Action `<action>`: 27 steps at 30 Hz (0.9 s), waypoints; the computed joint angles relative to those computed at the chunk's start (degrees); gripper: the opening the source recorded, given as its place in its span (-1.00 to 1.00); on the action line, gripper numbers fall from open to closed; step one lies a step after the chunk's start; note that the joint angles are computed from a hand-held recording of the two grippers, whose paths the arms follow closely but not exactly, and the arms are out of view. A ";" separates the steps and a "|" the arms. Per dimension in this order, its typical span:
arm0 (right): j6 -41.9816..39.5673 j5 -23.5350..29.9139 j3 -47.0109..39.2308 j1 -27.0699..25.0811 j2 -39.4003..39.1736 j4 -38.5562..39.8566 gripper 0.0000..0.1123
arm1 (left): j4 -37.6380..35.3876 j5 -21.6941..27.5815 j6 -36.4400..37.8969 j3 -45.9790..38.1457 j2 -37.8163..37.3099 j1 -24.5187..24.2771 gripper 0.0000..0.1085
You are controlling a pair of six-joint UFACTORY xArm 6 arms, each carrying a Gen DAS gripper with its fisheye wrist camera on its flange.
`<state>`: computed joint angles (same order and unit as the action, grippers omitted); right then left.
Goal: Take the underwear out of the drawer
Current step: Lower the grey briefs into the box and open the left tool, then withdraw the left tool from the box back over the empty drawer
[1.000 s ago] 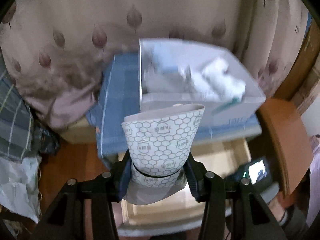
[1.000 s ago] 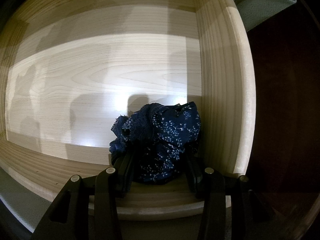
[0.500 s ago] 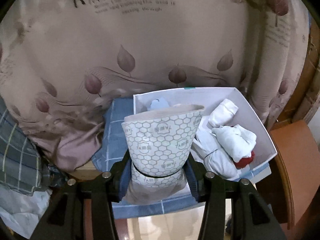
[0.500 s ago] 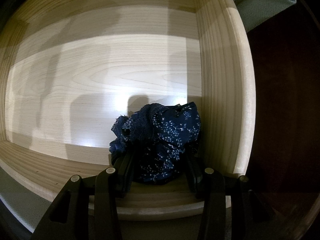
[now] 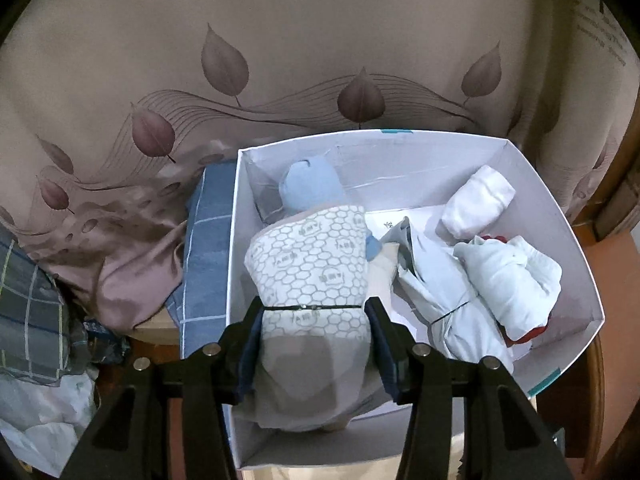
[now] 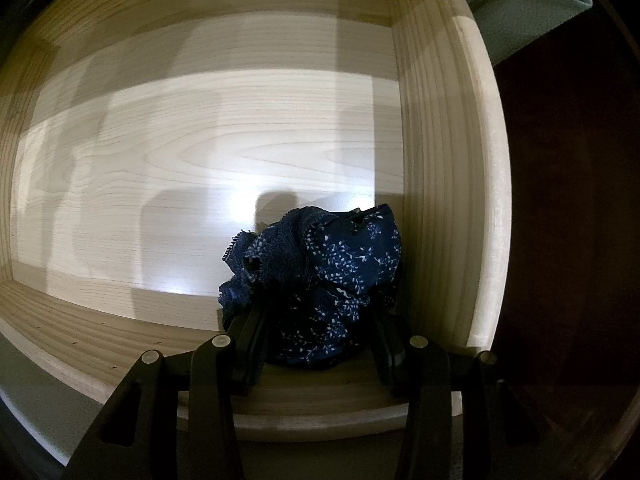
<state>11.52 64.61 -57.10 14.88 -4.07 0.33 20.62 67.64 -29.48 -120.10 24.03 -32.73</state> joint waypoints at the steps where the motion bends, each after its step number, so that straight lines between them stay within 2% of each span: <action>1: 0.00 0.01 -0.08 0.03 0.09 0.00 -0.26 | 0.69 0.57 -0.25 -0.52 0.25 -0.20 -0.06; 7: -0.01 0.04 -0.10 0.01 0.09 0.00 -0.26 | 1.79 0.85 -1.19 0.23 -1.24 -0.53 0.00; 9: 0.01 0.03 -0.12 0.01 0.13 0.00 -0.26 | 0.81 0.10 -1.84 1.69 -2.86 -0.27 0.07; 14: 0.02 0.03 -0.23 0.02 0.23 0.00 -0.26 | -0.23 -0.55 -2.42 5.78 -7.59 -0.46 0.07; 22: 0.02 0.34 -0.53 -0.01 0.42 0.01 -0.26 | 1.15 -0.88 -1.75 23.72 -21.86 -3.88 0.07; 25: 0.05 0.37 -0.56 -0.03 0.51 0.01 -0.26 | 1.81 -1.20 -3.66 31.60 -27.07 -5.30 0.07; 27: 0.11 0.40 -0.70 -0.01 0.65 0.00 -0.26 | -0.25 -3.20 -5.82 38.36 -31.01 -5.51 0.07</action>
<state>11.63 65.01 -57.80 14.88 -3.42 0.33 20.36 64.44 -35.31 -81.75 -6.98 -38.24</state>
